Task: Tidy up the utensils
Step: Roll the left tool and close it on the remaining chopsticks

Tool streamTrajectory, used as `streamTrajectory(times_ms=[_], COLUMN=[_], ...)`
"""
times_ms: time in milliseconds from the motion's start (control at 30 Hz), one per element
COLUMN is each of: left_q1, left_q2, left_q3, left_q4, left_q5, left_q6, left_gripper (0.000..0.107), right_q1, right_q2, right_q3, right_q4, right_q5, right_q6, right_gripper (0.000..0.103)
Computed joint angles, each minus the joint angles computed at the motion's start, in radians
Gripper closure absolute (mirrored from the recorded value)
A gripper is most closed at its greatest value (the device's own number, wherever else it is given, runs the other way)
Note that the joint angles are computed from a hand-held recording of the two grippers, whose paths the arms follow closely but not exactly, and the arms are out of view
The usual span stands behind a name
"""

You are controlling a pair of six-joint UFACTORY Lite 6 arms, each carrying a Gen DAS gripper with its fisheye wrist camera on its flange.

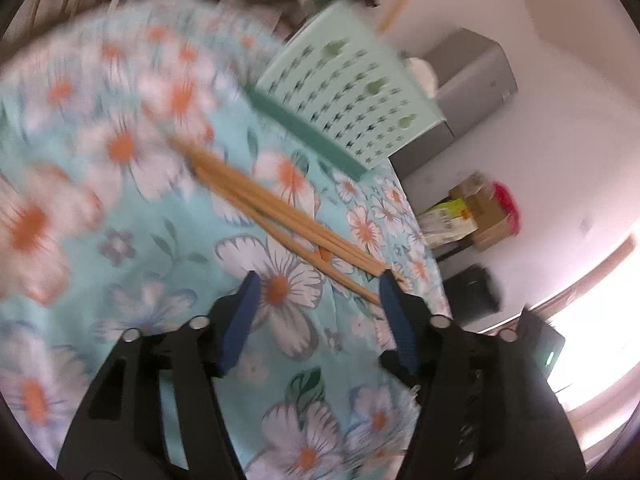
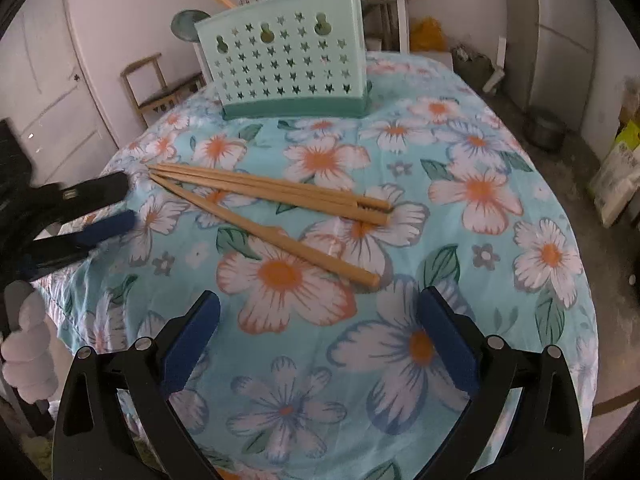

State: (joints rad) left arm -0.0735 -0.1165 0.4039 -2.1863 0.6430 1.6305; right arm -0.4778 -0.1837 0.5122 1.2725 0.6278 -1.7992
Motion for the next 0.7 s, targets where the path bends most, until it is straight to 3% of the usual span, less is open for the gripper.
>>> streamTrajectory(times_ms=[33,200,367,433,533,700], left_q1=[0.011,0.047,0.024,0.01,0.021,-0.017], left_q2=[0.038,0.181,0.257,0.291,0.319,0.343], left_q3=[0.009,0.089,0.166,0.193,0.204,0.256], left_q4=[-0.011,-0.023,-0.045,-0.069,-0.081,-0.109], left_q5=[0.031,0.13,0.092,0.068,0.086,0.032], left_q6=[0.0,-0.056,-0.107,-0.119,-0.126,-0.137], left_gripper=[0.061,0.068,0.079,0.091,0.093,0.093], right_q1=[-0.004,-0.042,-0.06,-0.08,-0.11,-0.124], right_q2=[-0.001,0.013,0.028,0.045,0.074,0.084], right_q3=[-0.007,-0.022,-0.037,-0.03,-0.014,-0.011], right_q4=[0.021,0.085,0.149,0.15,0.144,0.14], right_q5=[0.004,0.054,0.087,0.117,0.165,0.185], right_q6=[-0.022,-0.107,-0.191,-0.207,-0.218,-0.232], right_gripper=[0.006,0.006,0.005,0.005,0.005,0.006])
